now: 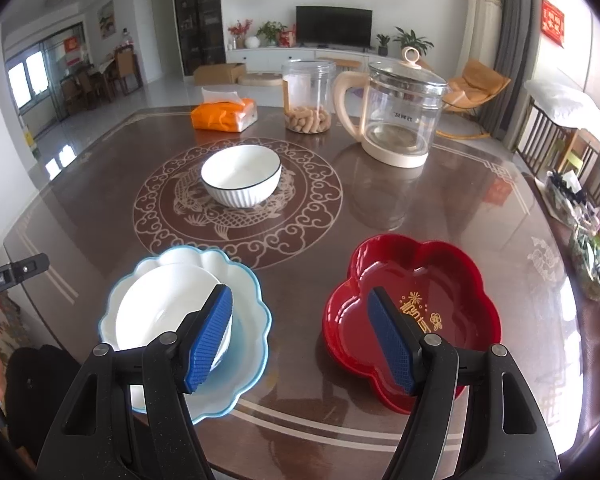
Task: Organize plates and bowls
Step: 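Move the left gripper toward the black-rimmed white ribbed bowl, then grasp the rim of the ribbed bowl with the left gripper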
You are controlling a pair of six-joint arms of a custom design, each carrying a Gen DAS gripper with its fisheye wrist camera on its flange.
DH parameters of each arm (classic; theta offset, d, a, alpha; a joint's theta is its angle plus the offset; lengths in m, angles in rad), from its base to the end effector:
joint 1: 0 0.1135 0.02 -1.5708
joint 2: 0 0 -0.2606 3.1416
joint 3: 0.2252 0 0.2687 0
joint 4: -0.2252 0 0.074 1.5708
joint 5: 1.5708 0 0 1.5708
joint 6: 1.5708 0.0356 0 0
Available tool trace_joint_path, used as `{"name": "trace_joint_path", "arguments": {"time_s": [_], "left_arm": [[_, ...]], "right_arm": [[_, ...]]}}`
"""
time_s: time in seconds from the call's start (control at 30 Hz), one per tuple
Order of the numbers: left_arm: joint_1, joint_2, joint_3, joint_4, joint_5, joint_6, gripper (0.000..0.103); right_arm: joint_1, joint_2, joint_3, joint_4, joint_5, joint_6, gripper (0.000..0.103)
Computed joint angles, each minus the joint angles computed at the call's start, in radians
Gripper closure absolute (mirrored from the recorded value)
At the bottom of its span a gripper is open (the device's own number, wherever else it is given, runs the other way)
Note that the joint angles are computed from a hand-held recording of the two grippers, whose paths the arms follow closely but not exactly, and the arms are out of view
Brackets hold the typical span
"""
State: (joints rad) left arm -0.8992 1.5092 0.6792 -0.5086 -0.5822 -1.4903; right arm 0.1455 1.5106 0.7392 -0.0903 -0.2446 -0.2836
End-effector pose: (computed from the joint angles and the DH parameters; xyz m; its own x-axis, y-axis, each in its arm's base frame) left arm 0.1702 -0.1826 0.1199 -0.6220 -0.5555 -0.5519 -0.5573 0.8091 -0.1863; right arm 0.3001 0.0527 0.1517 -0.6379 -0.3679 -0.6766 -0.4949 0.8689 -0.0057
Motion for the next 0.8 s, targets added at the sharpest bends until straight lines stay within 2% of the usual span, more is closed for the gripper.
{"name": "trace_joint_path", "arguments": {"time_s": [0.2,0.37,0.47,0.57,0.63,0.8], "left_arm": [[0.062,0.069,0.093,0.017,0.052,0.183,0.025],[0.175,0.101,0.193,0.04,0.117,0.367,0.025],[0.249,0.167,0.307,0.032,0.16,0.481,0.025],[0.323,0.285,0.453,0.024,0.223,0.596,0.025],[0.36,0.371,0.552,0.006,0.258,0.624,0.025],[0.429,0.57,0.761,0.002,0.363,0.662,0.026]], "right_arm": [[-0.02,0.097,0.099,-0.057,-0.019,-0.008,0.029],[-0.038,0.192,0.22,-0.136,-0.075,-0.006,0.029],[-0.044,0.297,0.365,-0.232,-0.127,0.023,0.029],[-0.013,0.474,0.598,-0.405,-0.111,0.012,0.029],[0.002,0.573,0.725,-0.472,-0.115,0.018,0.029],[0.036,0.714,0.934,-0.512,-0.137,0.068,0.029]]}}
